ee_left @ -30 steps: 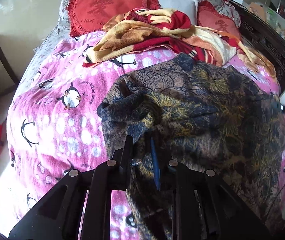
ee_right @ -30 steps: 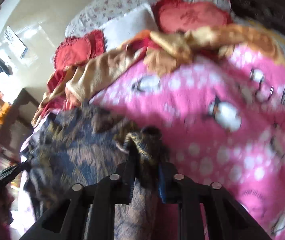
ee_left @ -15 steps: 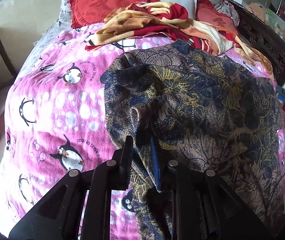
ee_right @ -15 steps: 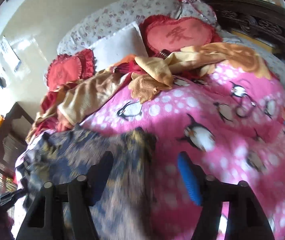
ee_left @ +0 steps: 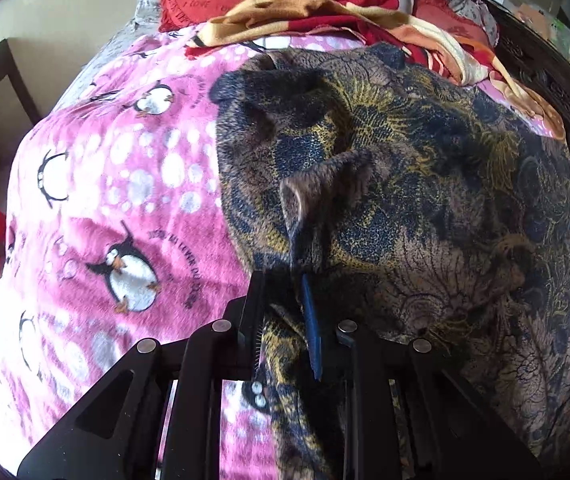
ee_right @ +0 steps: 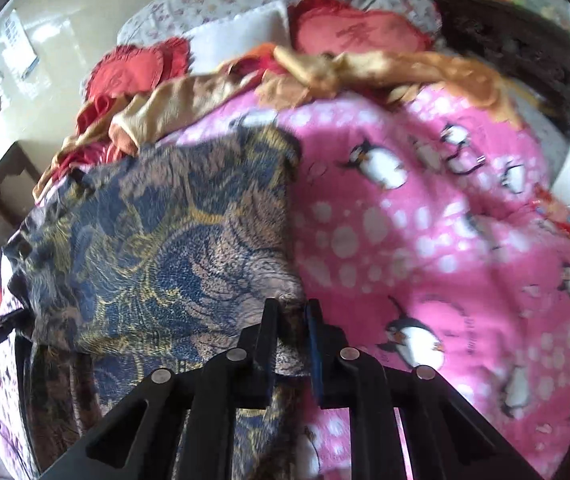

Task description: Fold small clothes

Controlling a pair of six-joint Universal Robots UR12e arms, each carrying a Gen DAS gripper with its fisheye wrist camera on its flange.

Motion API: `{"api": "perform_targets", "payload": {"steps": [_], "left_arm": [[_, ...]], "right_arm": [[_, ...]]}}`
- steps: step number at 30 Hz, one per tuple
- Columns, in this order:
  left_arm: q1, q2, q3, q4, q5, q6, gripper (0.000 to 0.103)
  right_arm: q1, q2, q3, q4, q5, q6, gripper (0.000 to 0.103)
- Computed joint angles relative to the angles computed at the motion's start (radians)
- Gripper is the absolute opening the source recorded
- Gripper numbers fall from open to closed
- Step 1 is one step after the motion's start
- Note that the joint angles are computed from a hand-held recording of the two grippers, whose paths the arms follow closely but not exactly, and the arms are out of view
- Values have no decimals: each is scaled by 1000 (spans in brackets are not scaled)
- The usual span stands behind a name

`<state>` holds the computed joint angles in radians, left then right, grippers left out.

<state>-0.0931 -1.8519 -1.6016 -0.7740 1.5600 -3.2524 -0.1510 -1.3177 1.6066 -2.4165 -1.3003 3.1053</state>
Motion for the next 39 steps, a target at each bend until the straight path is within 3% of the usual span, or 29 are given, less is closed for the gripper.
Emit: {"api": "perform_targets", "payload": {"steps": [2, 4, 5, 9, 11, 13, 18, 26, 30, 36, 38, 39], "left_arm": [[0, 17, -13, 6, 6, 1, 18], [-7, 34, -28, 13, 36, 7, 18], [-9, 43, -36, 17, 40, 11, 18], [-14, 80, -72, 30, 38, 21, 23], [-17, 100, -93, 47, 35, 22, 47], [-18, 125, -121, 78, 34, 21, 54], [-22, 170, -160, 77, 20, 13, 54], [-4, 274, -274, 56, -46, 1, 54], [14, 329, -338, 9, -83, 2, 54], [23, 397, -399, -61, -124, -6, 54], [24, 414, -415, -68, -136, -4, 54], [23, 421, -422, -78, -144, -4, 54]], "right_arm": [[-14, -25, 15, 16, 39, 1, 17], [-21, -54, 35, 36, 57, -10, 45], [-24, -70, 49, 45, 68, -17, 50], [-30, -137, 110, 103, 91, -63, 52], [-33, -167, 142, 127, 85, -80, 52], [-39, -191, 168, 151, 83, -97, 53], [-56, -250, 229, 189, 69, -133, 62], [-102, -351, 297, 325, 111, -251, 63], [-110, -408, 335, 360, 86, -337, 69], [-137, -439, 383, 380, 159, -326, 69], [-137, -449, 411, 340, 191, -324, 65], [-132, -453, 423, 316, 193, -321, 43]]}}
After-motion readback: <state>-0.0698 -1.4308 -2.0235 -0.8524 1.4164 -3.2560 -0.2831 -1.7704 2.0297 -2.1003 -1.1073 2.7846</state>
